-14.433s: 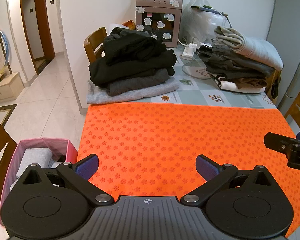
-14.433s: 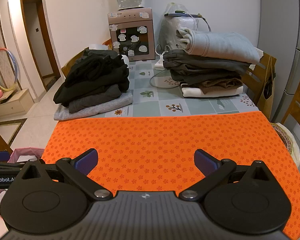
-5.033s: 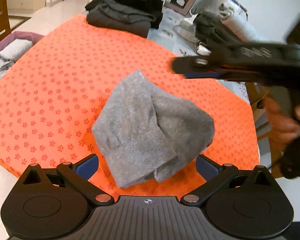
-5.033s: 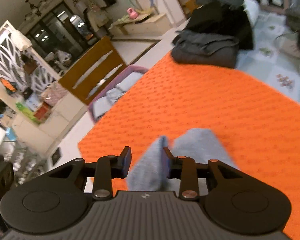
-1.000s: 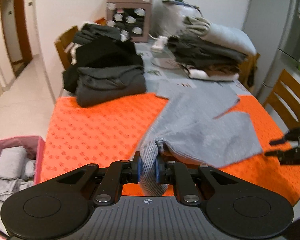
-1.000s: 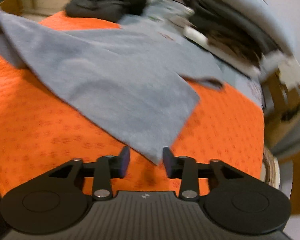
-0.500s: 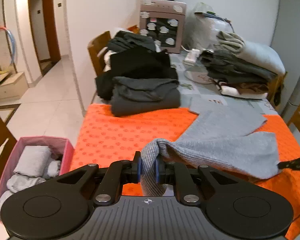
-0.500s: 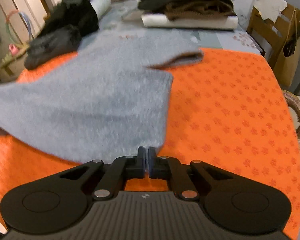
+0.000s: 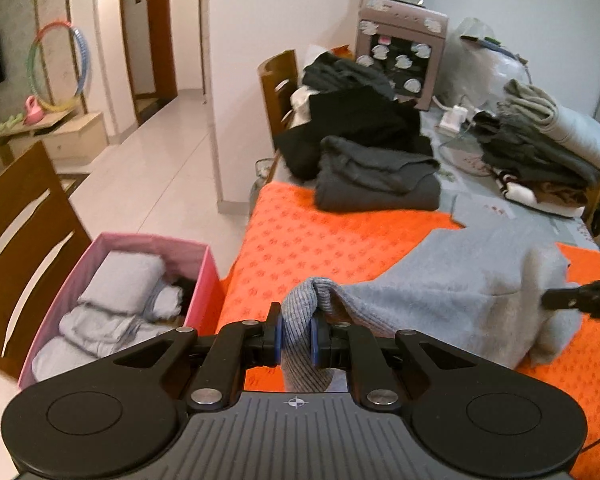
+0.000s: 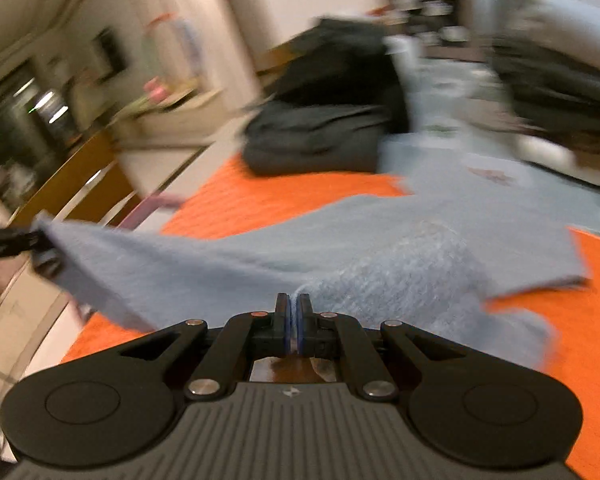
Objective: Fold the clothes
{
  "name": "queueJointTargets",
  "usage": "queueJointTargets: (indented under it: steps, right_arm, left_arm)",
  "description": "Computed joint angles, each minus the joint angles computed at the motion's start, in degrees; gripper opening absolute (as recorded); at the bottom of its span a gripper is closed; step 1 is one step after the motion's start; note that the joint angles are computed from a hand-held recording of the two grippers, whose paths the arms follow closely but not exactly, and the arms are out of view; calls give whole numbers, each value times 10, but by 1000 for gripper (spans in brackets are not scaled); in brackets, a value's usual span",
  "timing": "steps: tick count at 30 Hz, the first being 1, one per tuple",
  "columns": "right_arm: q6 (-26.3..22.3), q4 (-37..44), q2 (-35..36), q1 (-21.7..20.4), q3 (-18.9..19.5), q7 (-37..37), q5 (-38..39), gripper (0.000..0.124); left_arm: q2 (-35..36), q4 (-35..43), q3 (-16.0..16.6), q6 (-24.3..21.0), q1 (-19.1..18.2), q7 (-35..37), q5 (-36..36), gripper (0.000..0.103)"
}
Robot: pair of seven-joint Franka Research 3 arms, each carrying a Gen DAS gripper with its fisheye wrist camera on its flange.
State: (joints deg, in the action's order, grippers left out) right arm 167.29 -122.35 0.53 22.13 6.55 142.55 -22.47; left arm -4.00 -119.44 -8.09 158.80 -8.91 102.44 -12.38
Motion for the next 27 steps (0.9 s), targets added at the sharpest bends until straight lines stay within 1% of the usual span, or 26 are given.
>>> queueJointTargets:
  steps: [3,5,7,8,10,12,13,14,17,18,20,24,26,27]
  right_arm:
    - [-24,55,51,17,17,-121,85,5]
    - [-48,78,68,37,8,-136,81,7]
    - [-57,81,67,53,-3,-135,73,9]
    - [-60,79,64,58,-7,-127,67,13]
    - [-63,58,43,63,-16,-99,53,15]
    - [-68,29,16,58,-18,-59,26,19]
    - [-73,15,3,52,-16,-35,8,23]
    - [-79,2,-11,44,-13,-11,-10,29]
    - [-106,-39,-52,14,5,68,-61,35]
    - [-116,-51,-66,3,13,89,-72,36]
    - [-134,-76,-90,-20,26,123,-88,42]
    - [-169,-122,-135,-62,48,175,-105,49]
    - [-173,-138,-146,-78,54,183,-106,58]
    - [-173,-144,-148,-85,56,186,-109,60]
  left_arm:
    - [-7,-12,3,-3,4,-9,3,15]
    - [-9,-19,6,-3,5,-8,4,15]
    - [-10,-21,8,-7,5,-4,0,15]
    - [-9,-20,8,-9,5,-4,-1,15]
    - [-5,-19,8,-10,6,-4,-2,15]
    - [-1,-16,7,-8,7,-5,-5,15]
    - [1,-15,7,-6,7,-3,-7,15]
    - [4,-13,6,-5,7,-3,-8,16]
    - [10,-7,3,-3,9,-8,-4,16]
    - [12,-7,1,-2,10,-12,1,16]
    - [14,-5,-1,-1,12,-21,7,16]
    - [17,-2,-3,-5,13,-33,10,16]
    - [17,-2,-4,-6,14,-42,17,16]
    - [17,-2,-5,-6,15,-46,20,16]
